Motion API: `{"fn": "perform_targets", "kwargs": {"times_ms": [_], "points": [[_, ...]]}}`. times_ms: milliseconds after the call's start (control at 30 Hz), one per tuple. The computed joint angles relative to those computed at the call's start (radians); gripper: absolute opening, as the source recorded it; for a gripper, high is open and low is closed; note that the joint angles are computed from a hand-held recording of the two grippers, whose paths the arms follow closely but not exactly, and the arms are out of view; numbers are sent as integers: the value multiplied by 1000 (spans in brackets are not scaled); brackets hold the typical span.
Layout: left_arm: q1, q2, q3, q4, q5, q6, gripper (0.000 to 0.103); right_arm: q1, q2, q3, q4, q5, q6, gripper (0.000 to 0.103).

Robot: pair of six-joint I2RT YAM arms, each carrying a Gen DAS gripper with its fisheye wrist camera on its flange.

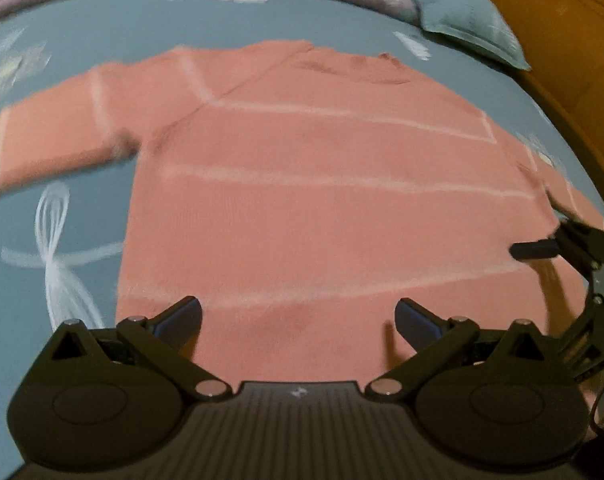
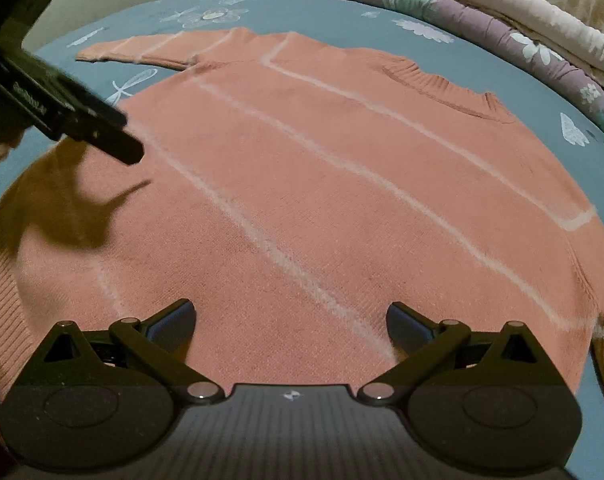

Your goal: Fold clothes

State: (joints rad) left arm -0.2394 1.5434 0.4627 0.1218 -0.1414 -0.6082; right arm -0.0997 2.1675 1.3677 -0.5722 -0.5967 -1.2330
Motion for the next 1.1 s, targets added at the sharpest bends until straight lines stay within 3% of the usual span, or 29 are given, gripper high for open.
{"fn": "perform_targets", "kwargs": {"times_ms": [67, 200, 333, 400, 533, 667, 867, 1100], "points": [[-13, -50, -51, 7, -7, -35, 102, -3, 1, -4, 5, -7, -3, 103], [-40, -113, -42, -124, -26, -52, 102, -3, 17, 31, -37, -11, -37, 103], [2, -128, 38, -205, -46, 61, 102, -1, 21, 49, -61, -8, -56, 103], [57, -98, 99, -185, -36, 156, 102, -5, 21, 46, -59, -14, -59, 103], [177, 71, 288, -108, 11, 326, 102, -6, 14, 28, -39, -19, -46, 103], [270, 294, 492, -34, 97, 386, 102, -9, 11, 18, -26, -26, -42, 103], [354, 571, 733, -32, 210, 348, 102, -9, 11, 21, -29, -23, -38, 103], [415, 703, 864, 10, 209, 346, 102, -2, 24, 49, -54, -19, -43, 103]]}}
